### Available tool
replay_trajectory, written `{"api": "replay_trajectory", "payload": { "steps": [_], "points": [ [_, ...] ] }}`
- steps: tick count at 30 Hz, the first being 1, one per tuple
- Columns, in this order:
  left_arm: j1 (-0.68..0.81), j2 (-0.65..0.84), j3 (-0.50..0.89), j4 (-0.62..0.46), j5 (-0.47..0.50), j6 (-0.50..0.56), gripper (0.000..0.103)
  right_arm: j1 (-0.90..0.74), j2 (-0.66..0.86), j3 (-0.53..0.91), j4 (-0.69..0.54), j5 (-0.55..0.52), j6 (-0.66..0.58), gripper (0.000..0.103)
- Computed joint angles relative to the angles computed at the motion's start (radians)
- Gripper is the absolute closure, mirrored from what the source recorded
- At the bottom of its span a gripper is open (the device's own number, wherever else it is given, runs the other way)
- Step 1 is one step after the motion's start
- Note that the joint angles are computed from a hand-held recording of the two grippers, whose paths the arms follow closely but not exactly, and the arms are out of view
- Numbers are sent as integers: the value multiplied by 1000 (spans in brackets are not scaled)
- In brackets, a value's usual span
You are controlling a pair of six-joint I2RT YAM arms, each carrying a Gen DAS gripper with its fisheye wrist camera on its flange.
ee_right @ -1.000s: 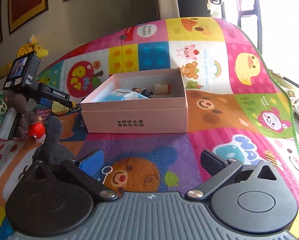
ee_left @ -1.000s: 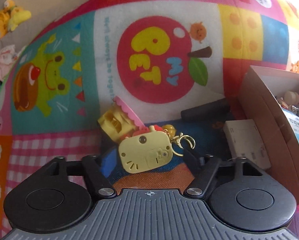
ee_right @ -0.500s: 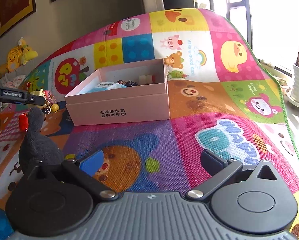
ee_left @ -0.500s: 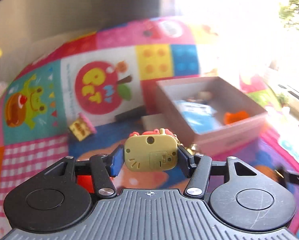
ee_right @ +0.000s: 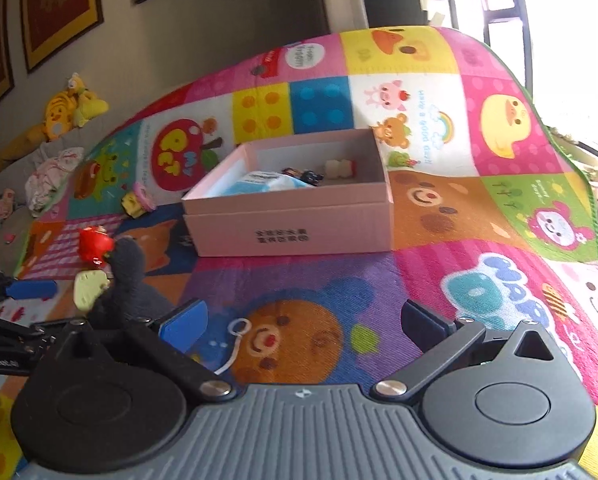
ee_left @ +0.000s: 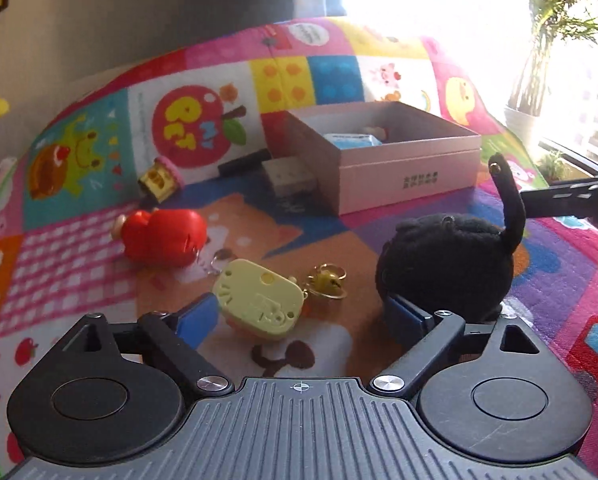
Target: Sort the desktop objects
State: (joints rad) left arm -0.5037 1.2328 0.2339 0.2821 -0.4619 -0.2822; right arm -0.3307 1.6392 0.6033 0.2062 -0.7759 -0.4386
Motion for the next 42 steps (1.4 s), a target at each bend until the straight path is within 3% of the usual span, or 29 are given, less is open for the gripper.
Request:
{"api": "replay_trajectory", "payload": {
  "steps": [5,8,12,13,14,15,17,20,27,32,37,42],
  "points": [
    [32,-4,-20,-15,3,-36,5,68,-86,29,-188,-132,-119,0],
    [39,3,-23,-15,-10,-49,2,166,-77,36,-218,-103,-133,0],
    [51,10,-26,-19,-9,-80,1,282,-3,41,-202,15,-98,0],
    [54,9,-29,-17,-7,-91,0,291,9,41,-200,31,-89,8],
    [56,9,-34,-11,-4,-103,0,289,18,43,-205,41,-96,25],
    [58,10,-37,-5,-1,-110,0,283,22,57,-230,44,-118,32],
    [60,19,-38,6,6,-117,0,250,11,60,-215,44,-104,32],
    [75,40,-33,20,44,-116,0,194,1,47,-95,87,-45,32],
    [165,61,-7,27,163,-185,0,129,126,127,-19,167,-1,30],
    [191,124,51,49,240,-182,0,108,136,72,59,163,-14,16],
    [141,209,127,172,206,-132,0,66,120,25,124,130,-6,11],
    [109,300,197,262,364,-80,0,41,133,29,146,112,42,5]
  ]
}}
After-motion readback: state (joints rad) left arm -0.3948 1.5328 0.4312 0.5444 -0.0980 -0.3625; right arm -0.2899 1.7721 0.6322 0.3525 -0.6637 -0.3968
